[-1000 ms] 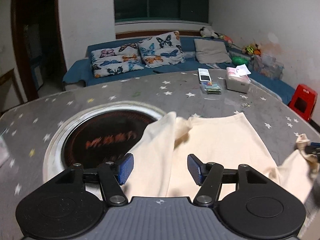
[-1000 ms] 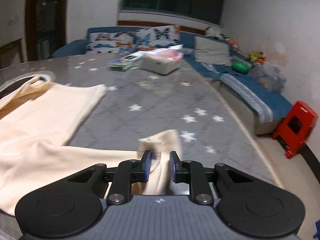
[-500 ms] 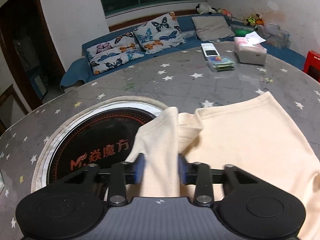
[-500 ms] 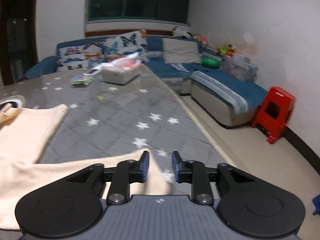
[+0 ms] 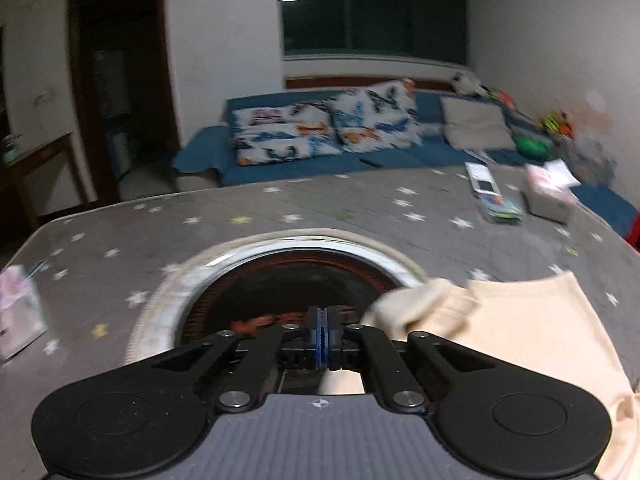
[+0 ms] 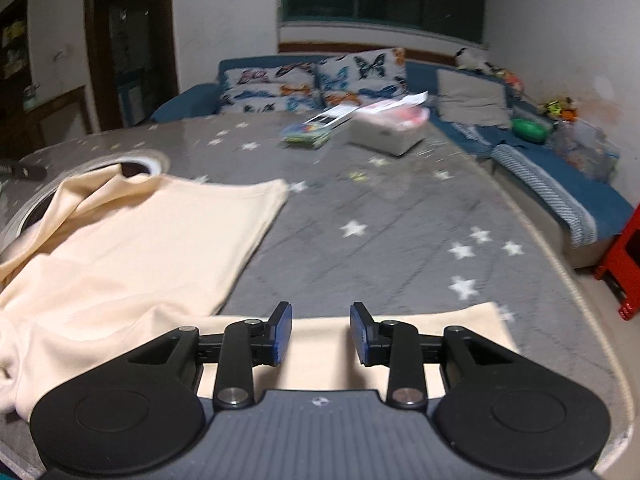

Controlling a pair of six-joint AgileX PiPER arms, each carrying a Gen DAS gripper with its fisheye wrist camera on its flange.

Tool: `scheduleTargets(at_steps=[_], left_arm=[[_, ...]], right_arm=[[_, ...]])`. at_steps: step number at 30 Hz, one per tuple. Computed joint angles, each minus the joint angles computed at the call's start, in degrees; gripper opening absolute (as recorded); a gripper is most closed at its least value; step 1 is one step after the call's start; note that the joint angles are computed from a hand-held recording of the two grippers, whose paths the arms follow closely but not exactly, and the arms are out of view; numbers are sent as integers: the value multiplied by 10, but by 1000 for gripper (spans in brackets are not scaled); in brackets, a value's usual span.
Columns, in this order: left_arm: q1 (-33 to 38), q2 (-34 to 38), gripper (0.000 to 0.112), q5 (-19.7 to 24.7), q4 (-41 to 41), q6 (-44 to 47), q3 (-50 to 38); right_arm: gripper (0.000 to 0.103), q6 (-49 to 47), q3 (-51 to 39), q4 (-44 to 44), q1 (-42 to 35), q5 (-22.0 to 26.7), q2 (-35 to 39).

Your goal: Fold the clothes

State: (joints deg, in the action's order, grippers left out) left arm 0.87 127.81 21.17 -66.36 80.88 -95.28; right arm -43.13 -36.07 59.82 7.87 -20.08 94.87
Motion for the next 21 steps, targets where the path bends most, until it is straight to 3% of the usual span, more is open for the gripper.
scheduleTargets(at_steps=[5,9,14,19,21], left_arm=[[45,-4,1,46,20,-51,-12],[39,-14,8,85,2,-5,0],[-10,3,34,78,20,7,-7],[-51,49,34,56,97,-65,-61],[-54,69,19,60,135,-106,-91]], right_arm=[[38,-12,-5,18,12,1,5],[41,-21,-9,28,12,6,10],[50,-15,-9,28,13,7,12],[59,0,-8,19,11,5,15],[62,9,-7,14,12,2,16]])
